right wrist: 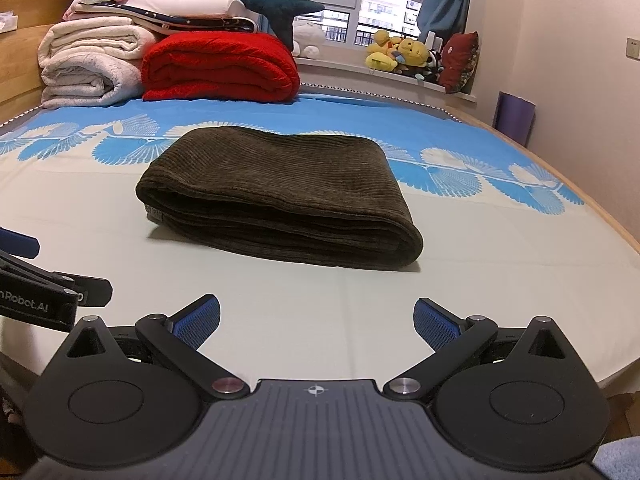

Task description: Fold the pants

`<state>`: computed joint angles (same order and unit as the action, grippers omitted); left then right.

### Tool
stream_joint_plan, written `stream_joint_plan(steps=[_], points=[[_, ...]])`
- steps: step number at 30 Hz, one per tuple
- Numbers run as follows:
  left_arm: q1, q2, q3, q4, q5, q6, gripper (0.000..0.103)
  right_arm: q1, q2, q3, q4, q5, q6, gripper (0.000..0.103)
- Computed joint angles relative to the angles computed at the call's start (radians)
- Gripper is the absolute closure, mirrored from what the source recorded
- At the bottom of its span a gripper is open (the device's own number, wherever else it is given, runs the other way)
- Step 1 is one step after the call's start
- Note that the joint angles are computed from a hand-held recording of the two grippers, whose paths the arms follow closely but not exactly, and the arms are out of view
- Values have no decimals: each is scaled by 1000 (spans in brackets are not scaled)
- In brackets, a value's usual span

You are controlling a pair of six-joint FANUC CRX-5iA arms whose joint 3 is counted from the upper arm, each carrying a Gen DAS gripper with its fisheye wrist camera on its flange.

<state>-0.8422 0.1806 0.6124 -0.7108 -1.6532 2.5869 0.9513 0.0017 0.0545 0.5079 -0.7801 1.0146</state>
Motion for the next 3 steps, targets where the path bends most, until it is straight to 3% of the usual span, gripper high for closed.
stream_joint_plan(steps=[3], points=[[0, 2, 2, -1, -1, -4, 0, 1, -1, 2, -15, 3, 22, 1]])
